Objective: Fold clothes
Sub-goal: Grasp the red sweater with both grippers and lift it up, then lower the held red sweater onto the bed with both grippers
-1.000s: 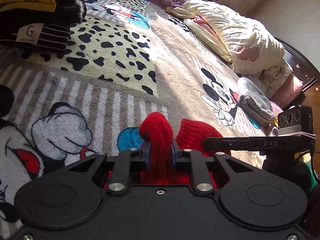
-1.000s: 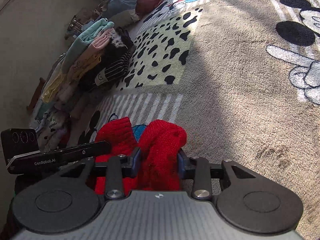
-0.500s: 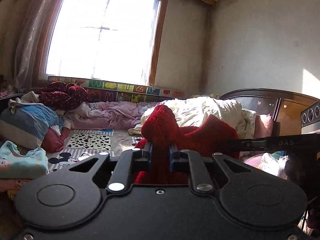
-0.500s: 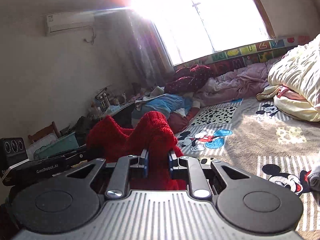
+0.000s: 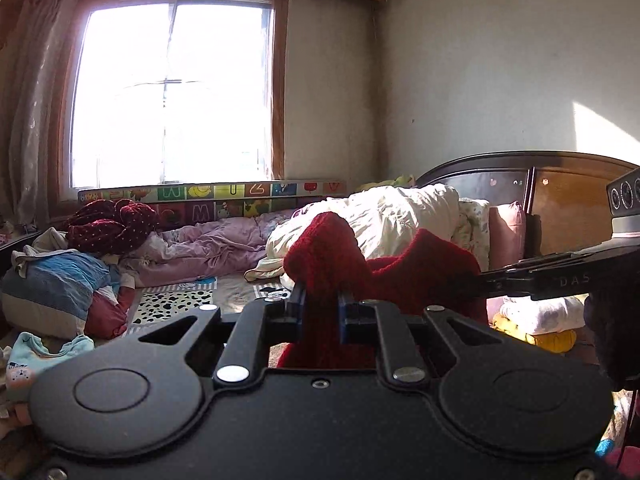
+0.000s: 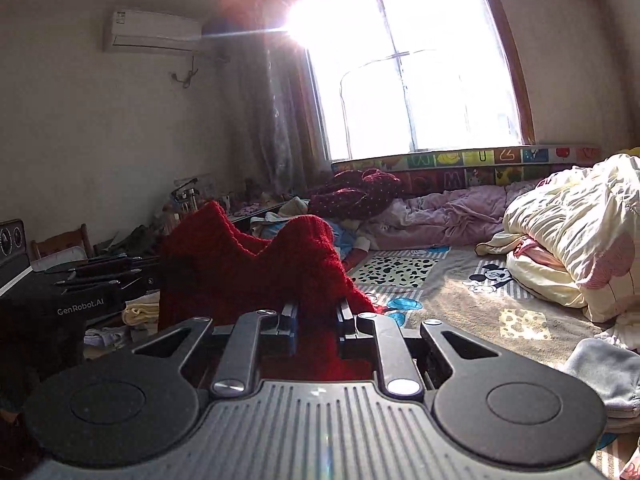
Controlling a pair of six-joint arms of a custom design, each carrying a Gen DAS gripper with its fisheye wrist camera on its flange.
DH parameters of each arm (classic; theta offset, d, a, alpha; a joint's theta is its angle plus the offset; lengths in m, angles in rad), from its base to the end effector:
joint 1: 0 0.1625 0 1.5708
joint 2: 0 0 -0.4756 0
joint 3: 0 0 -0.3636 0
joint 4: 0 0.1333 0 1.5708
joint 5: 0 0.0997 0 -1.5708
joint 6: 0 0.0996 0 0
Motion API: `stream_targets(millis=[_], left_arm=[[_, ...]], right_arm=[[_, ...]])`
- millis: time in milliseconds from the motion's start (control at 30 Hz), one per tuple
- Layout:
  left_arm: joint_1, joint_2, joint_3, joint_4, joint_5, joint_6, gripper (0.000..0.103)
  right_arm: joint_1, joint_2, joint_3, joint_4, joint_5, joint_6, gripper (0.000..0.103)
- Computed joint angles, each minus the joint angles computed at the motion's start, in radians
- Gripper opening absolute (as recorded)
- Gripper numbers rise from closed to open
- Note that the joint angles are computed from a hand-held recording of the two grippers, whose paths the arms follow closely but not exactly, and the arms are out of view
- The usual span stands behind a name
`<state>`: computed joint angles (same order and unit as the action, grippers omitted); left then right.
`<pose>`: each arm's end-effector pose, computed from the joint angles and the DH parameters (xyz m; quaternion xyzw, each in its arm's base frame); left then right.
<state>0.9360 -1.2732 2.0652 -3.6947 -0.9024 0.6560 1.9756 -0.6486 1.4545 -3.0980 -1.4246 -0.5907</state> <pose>-0.1362 -0.5137 0.4368 0.2849 0.7153 -0.5809 0.2641 0.4394 -0.6502 0.1793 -0.4682 0.8076 -0.3568 0.0354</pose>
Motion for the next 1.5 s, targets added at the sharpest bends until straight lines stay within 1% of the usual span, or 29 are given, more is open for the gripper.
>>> stream_targets(millis=[167, 233, 267, 300, 333, 367, 400, 433, 500, 567, 600, 667, 700, 733, 767, 800, 833, 867, 900, 967, 1033, 1067, 1167, 1200, 1233, 1333, 1400, 1467, 1500], left_arm=[[0.047, 0.040, -0.031, 0.097, 0.026, -0.051, 0.013], [0.060, 0.086, -0.064, 0.062, 0.055, -0.022, 0.013], [0.063, 0.111, -0.077, 0.002, 0.053, 0.011, 0.013], [0.063, 0.125, -0.079, -0.065, 0.027, 0.049, 0.013], [0.060, 0.138, -0.078, -0.138, -0.007, 0.099, 0.013], [0.057, 0.149, -0.077, -0.201, -0.036, 0.144, 0.013], [0.052, 0.157, -0.075, -0.251, -0.053, 0.187, 0.013], [0.048, 0.159, -0.072, -0.281, -0.064, 0.219, 0.013], [0.051, 0.150, -0.051, -0.260, -0.052, 0.243, 0.013], [0.063, 0.129, -0.004, -0.192, -0.024, 0.233, 0.013], [0.075, 0.107, 0.036, -0.112, -0.009, 0.208, 0.013], [0.102, 0.052, 0.112, 0.093, -0.001, 0.160, 0.014], [0.118, 0.026, 0.154, 0.180, -0.012, 0.147, 0.014], [0.132, 0.007, 0.186, 0.246, -0.026, 0.130, 0.015], [0.143, -0.005, 0.210, 0.272, -0.043, 0.103, 0.016], [0.155, -0.016, 0.233, 0.298, -0.061, 0.079, 0.017], [0.167, -0.023, 0.248, 0.312, -0.080, 0.046, 0.018], [0.179, -0.024, 0.251, 0.308, -0.098, -0.003, 0.021], [0.191, -0.025, 0.254, 0.304, -0.116, -0.053, 0.021], [0.209, -0.023, 0.255, 0.284, -0.143, -0.126, 0.021], [0.216, -0.010, 0.245, 0.253, -0.143, -0.213, 0.024], [0.221, 0.001, 0.237, 0.239, -0.136, -0.254, 0.027], [0.236, 0.044, 0.203, 0.210, -0.102, -0.407, 0.035], [0.242, 0.057, 0.193, 0.205, -0.095, -0.449, 0.042], [0.249, 0.069, 0.185, 0.197, -0.089, -0.489, 0.045], [0.280, 0.096, 0.151, 0.199, -0.108, -0.598, 0.046], [0.301, 0.112, 0.124, 0.201, -0.120, -0.657, 0.046], [0.322, 0.128, 0.093, 0.207, -0.125, -0.697, 0.046], [0.332, 0.134, 0.077, 0.214, -0.128, -0.714, 0.046]], right_arm=[[-0.013, 0.030, -0.035, 0.071, -0.049, 0.037, 0.019], [-0.013, 0.062, -0.056, 0.055, -0.085, 0.071, 0.018], [-0.012, 0.081, -0.072, 0.035, -0.096, 0.082, 0.018], [-0.010, 0.101, -0.082, -0.003, -0.109, 0.090, 0.018], [0.001, 0.122, -0.080, -0.084, -0.136, 0.061, 0.018], [0.007, 0.139, -0.070, -0.181, -0.142, 0.026, 0.018], [0.015, 0.143, -0.042, -0.286, -0.137, -0.016, 0.018], [0.015, 0.146, -0.025, -0.352, -0.116, -0.042, 0.018], [0.014, 0.154, 0.004, -0.474, -0.074, -0.092, 0.018], [0.011, 0.151, 0.042, -0.500, -0.093, -0.154, 0.018], [0.004, 0.145, 0.065, -0.484, -0.103, -0.164, 0.018], [-0.017, 0.114, 0.138, -0.380, -0.168, -0.160, 0.018], [-0.032, 0.098, 0.175, -0.297, -0.211, -0.155, 0.018], [-0.046, 0.085, 0.202, -0.208, -0.255, -0.147, 0.022], [-0.062, 0.076, 0.223, -0.124, -0.295, -0.136, 0.023], [-0.081, 0.073, 0.247, -0.082, -0.313, -0.129, 0.023], [-0.100, 0.071, 0.268, -0.048, -0.329, -0.121, 0.023], [-0.117, 0.070, 0.289, -0.051, -0.329, -0.099, 0.023], [-0.128, 0.063, 0.310, -0.053, -0.327, -0.062, 0.023], [-0.145, 0.039, 0.337, -0.023, -0.291, -0.014, 0.023], [-0.145, 0.020, 0.379, -0.068, -0.279, 0.002, 0.023], [-0.146, 0.015, 0.386, -0.074, -0.279, 0.012, 0.023], [-0.161, 0.021, 0.370, -0.087, -0.258, 0.075, 0.024], [-0.170, 0.025, 0.366, -0.096, -0.248, 0.103, 0.025], [-0.174, 0.036, 0.353, -0.105, -0.243, 0.127, 0.029], [-0.190, 0.071, 0.305, -0.110, -0.205, 0.222, 0.042], [-0.205, 0.099, 0.261, -0.097, -0.171, 0.302, 0.046], [-0.217, 0.130, 0.215, -0.091, -0.149, 0.380, 0.047], [-0.219, 0.145, 0.191, -0.090, -0.151, 0.400, 0.047]])
